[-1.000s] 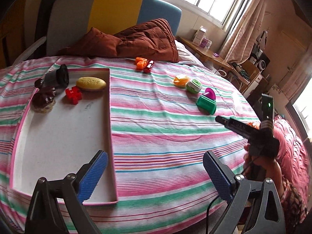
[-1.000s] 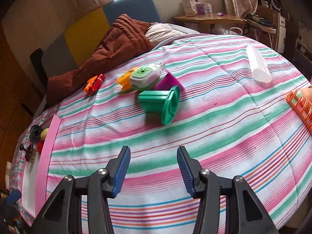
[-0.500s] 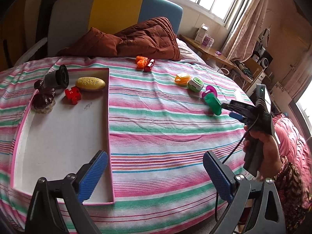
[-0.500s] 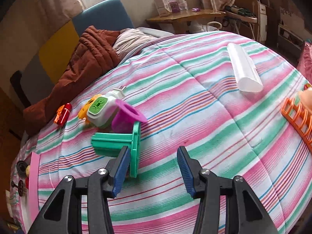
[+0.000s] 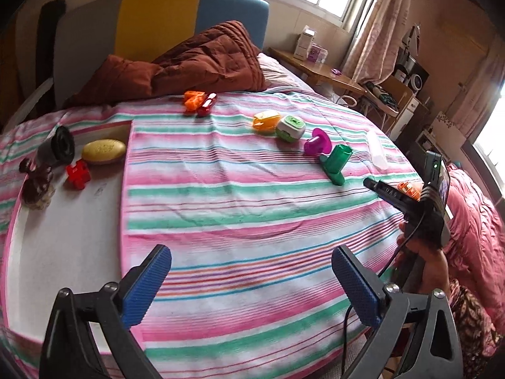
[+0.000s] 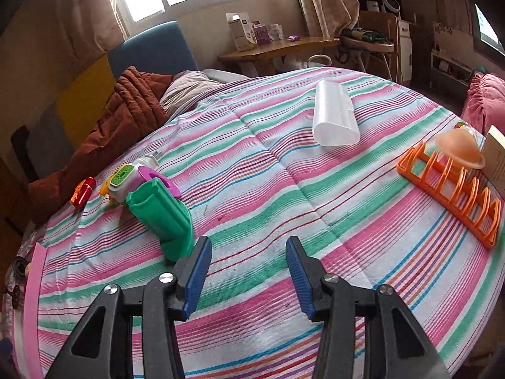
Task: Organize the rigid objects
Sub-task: 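Withdraw both tools from the tray toward the remaining toys, then grasp the green cup-shaped holder with the left tool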
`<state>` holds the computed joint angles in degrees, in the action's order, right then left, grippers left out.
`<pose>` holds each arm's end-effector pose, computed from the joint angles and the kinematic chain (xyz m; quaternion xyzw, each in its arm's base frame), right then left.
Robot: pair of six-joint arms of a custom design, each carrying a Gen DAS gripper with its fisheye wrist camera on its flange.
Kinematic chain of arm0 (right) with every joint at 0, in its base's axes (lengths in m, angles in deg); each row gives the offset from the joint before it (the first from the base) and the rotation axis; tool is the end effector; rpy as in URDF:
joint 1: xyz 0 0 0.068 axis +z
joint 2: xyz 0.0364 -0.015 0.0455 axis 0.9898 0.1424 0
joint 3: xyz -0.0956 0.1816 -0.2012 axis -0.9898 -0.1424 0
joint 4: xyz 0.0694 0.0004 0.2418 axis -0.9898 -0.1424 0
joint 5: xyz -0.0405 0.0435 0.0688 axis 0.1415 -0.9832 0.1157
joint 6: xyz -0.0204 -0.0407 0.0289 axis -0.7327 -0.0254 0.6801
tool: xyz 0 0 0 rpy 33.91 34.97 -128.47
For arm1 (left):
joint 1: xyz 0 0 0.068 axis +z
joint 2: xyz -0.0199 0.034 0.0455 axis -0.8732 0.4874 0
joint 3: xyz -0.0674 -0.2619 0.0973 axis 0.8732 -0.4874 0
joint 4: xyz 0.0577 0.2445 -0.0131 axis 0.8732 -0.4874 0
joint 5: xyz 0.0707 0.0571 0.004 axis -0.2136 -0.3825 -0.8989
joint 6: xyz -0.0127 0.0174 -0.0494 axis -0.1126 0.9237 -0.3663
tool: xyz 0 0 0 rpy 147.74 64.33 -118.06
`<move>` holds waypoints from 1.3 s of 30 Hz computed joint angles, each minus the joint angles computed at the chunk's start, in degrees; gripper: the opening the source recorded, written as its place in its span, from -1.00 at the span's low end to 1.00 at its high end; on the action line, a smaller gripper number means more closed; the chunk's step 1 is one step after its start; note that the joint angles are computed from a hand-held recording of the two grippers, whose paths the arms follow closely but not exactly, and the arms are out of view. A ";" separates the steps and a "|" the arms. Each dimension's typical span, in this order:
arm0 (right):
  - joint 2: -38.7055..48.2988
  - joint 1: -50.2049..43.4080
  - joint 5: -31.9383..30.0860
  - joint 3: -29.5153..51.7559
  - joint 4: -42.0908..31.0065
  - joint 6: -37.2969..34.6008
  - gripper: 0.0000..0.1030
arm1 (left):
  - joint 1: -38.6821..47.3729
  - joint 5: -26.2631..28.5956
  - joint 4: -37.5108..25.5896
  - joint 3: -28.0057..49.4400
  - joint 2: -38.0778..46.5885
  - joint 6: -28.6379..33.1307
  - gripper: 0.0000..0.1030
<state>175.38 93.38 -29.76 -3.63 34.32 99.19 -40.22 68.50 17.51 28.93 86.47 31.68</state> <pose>0.2603 0.0426 0.0074 0.2680 0.8853 0.0251 0.3792 0.2521 0.0729 0.0754 0.1479 0.9226 -0.1801 0.3073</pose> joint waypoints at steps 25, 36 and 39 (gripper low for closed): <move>8.44 -0.08 8.44 -7.72 18.12 11.60 -0.03 | -41.61 -20.55 13.02 27.57 24.58 -31.39 1.00; 7.66 0.33 9.15 -6.77 15.60 11.62 -0.02 | -42.05 -19.98 10.86 32.42 29.58 -26.89 -0.27; 7.67 0.28 9.11 -6.73 15.53 11.56 -0.02 | -40.18 -19.00 14.25 28.27 27.78 -24.45 -0.28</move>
<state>183.05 93.67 -20.65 -10.36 49.85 110.75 -80.40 49.50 31.77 57.19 114.25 7.22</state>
